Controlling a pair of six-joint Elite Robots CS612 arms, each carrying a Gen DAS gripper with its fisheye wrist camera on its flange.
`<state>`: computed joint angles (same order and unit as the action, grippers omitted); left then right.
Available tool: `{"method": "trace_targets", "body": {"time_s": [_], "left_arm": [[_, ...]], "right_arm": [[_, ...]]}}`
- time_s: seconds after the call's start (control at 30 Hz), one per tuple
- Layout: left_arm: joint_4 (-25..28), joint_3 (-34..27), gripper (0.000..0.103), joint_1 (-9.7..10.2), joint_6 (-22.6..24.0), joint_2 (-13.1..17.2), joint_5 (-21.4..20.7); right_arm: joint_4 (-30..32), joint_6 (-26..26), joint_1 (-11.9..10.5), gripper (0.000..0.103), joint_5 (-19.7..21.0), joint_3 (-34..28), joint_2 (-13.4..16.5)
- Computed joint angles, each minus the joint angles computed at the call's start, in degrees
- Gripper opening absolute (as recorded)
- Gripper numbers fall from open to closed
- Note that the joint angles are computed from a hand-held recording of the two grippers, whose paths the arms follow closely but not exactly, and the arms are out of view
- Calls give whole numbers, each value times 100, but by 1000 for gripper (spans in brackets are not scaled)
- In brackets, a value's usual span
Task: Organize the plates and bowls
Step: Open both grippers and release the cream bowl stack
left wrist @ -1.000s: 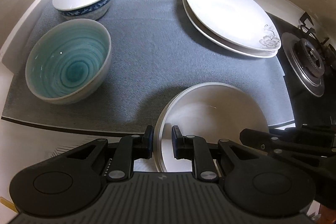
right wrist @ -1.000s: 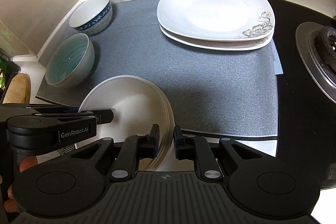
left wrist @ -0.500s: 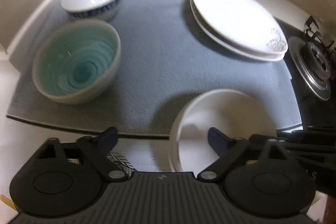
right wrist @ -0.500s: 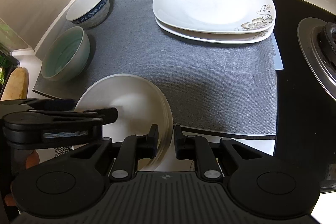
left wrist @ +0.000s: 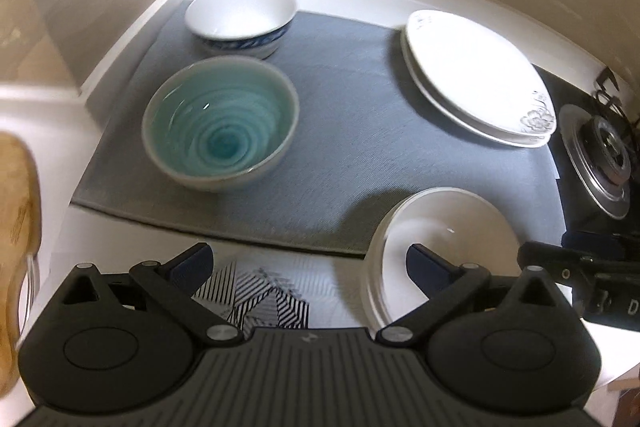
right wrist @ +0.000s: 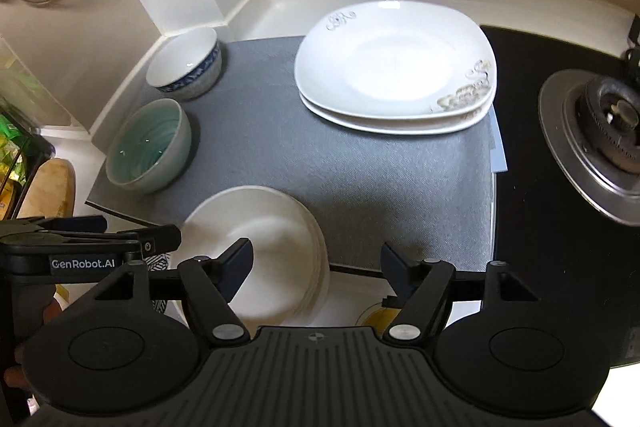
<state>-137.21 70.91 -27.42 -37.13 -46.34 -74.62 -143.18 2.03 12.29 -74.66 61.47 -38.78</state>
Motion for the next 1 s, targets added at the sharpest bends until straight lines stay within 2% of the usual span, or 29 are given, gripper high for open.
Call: {"method": "trace_targets", "body": {"time_s": [0.43,0.7,1.0], "left_arm": [[-208,237,103,-61,-125,-214,359],[-1,312,103,-24,-485,-317,563],[71,363,103,17,-608,-376,647]], "right_arm": [[-117,-266,39,75,13,14,-66],[58,-447,72,75,201,-182,23],[157,-550,126,75,294,-364,111]]}}
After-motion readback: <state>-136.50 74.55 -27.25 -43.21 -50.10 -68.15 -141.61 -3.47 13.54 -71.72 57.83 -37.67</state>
